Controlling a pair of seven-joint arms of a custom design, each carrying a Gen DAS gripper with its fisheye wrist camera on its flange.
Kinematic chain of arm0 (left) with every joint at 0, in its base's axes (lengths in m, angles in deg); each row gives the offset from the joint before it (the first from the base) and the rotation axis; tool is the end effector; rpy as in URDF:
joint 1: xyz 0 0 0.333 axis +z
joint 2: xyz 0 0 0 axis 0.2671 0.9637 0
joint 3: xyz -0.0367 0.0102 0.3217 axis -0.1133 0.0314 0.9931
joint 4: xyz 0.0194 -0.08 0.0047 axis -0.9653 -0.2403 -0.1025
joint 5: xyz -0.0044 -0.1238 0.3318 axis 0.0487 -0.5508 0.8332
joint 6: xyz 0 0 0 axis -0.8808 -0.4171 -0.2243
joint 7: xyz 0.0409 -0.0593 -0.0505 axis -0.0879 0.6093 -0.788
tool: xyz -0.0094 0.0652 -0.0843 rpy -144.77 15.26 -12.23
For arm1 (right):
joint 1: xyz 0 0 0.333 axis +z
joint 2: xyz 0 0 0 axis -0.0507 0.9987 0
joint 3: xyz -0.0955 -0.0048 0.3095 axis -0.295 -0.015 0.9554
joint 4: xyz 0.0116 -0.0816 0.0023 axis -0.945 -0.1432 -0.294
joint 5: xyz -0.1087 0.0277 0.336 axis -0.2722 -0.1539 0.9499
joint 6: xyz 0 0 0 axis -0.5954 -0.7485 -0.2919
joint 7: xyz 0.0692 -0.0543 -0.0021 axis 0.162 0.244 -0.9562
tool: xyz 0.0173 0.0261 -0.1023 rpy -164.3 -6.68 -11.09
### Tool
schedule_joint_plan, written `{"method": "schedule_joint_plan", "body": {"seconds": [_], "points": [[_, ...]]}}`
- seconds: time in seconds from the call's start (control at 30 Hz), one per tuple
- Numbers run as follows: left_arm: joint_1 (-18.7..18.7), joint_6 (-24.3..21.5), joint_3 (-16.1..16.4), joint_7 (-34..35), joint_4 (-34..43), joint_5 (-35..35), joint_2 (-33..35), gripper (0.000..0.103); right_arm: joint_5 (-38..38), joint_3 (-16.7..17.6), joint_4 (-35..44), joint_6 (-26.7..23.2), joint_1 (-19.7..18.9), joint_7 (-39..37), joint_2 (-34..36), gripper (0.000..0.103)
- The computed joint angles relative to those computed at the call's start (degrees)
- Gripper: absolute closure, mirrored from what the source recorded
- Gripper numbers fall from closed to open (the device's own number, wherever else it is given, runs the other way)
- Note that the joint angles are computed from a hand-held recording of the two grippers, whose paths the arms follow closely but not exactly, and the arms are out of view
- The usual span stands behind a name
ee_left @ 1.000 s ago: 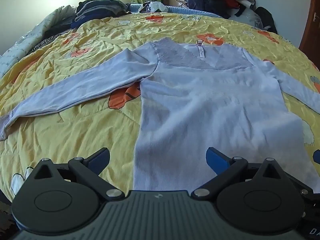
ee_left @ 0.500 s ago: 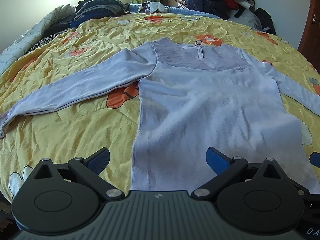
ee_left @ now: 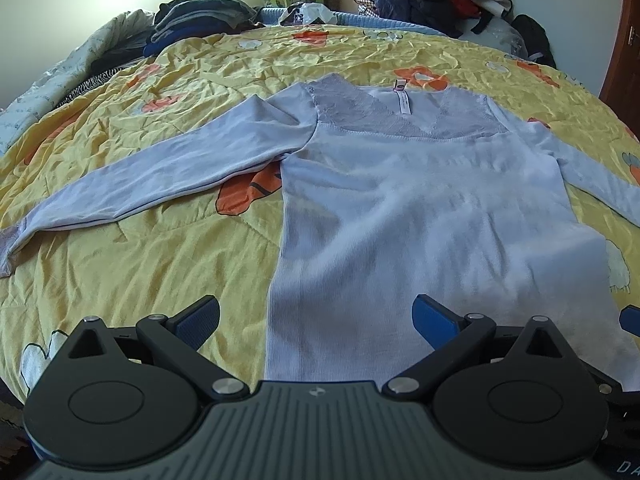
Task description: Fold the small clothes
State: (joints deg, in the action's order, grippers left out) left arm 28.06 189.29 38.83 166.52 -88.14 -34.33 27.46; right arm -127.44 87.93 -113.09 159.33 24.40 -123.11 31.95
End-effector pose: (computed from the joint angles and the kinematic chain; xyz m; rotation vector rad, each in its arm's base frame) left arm 0.5853 -0.0450 0.3491 -1.5479 2.0847 -0.7461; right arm 0.4667 0.3053 0.3390 -1.5014 1.9135 -0.7998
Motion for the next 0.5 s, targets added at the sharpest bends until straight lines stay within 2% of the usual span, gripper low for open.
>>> {"method": "schedule_joint_plan", "body": {"seconds": [0.27,0.4,0.5], "points": [[-0.06,0.17,0.1,-0.09,0.08,0.39,0.27,0.0,-2.79,-0.05,-0.18,1.54,-0.39,2.57,-0.06,0.001],[-1.88,0.38,1.99,-0.99,0.01,0.89,0.2,0.0,-3.39,0.02,-0.37,2.07,-0.73,3.76,-0.13,0.001],[-3.01,0.27,3.22,-1.65,-0.01,1.36,0.15,0.0,-6.08,-0.12,-0.69,3.82,-1.4,7.33,-0.41,0.001]]}}
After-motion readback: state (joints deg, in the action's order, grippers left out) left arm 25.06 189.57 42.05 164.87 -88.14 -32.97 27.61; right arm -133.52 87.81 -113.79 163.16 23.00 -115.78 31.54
